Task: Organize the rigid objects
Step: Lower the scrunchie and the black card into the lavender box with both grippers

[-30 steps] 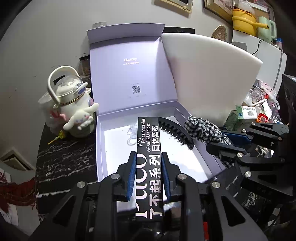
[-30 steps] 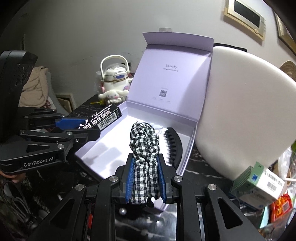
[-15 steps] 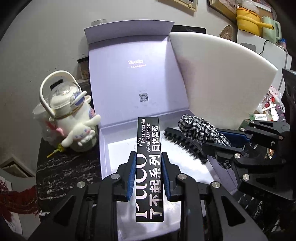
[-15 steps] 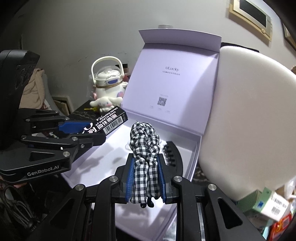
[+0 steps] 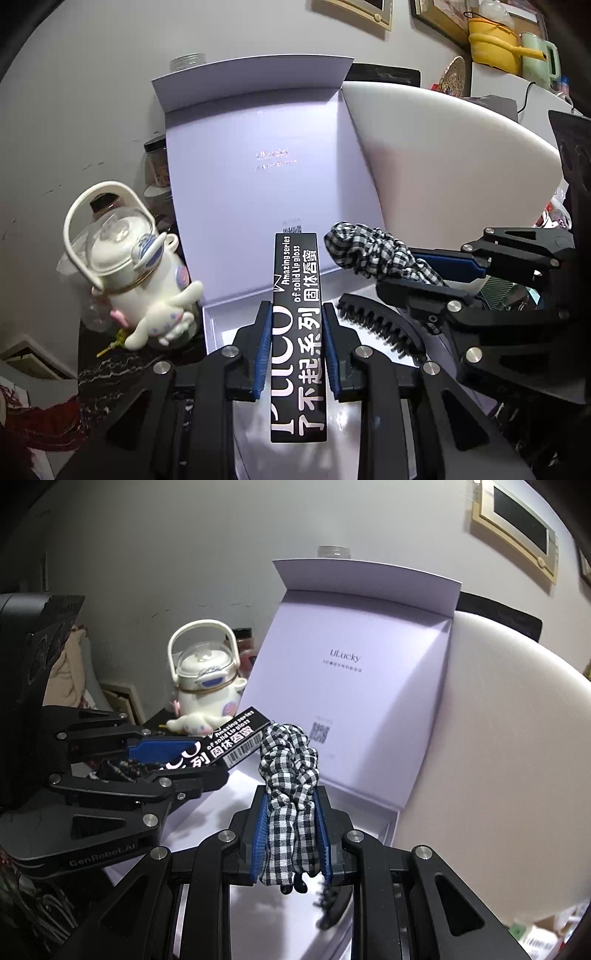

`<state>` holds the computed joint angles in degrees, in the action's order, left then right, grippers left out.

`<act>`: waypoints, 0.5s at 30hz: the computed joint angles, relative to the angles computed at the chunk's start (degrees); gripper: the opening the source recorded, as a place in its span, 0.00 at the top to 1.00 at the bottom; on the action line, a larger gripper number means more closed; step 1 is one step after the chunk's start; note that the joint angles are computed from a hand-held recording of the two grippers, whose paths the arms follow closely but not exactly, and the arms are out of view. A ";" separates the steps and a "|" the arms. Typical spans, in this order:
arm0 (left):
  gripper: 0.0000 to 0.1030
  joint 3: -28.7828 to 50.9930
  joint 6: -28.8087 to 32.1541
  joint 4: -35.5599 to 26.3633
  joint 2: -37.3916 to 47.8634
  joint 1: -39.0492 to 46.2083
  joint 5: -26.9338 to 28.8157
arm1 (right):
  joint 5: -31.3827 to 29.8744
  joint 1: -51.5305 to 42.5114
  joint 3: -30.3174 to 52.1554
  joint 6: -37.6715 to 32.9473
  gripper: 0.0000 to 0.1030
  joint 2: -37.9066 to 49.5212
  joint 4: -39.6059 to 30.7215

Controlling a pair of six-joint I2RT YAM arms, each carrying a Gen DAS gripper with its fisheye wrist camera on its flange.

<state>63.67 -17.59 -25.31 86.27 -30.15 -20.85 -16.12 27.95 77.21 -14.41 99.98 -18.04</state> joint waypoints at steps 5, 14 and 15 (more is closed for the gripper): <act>0.76 1.06 1.33 0.90 2.54 1.23 1.10 | 0.03 -0.37 3.09 0.52 0.78 3.20 -0.37; 0.75 3.16 1.95 1.28 7.66 4.36 6.14 | 0.32 -0.86 7.80 0.79 0.78 9.05 -3.04; 0.76 3.54 2.04 1.27 8.44 4.59 6.74 | 0.47 -0.90 8.33 0.66 0.78 9.68 -3.56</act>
<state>67.21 -15.55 -24.04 94.71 -25.56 -14.12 -15.65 27.05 85.54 -13.75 109.66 -21.60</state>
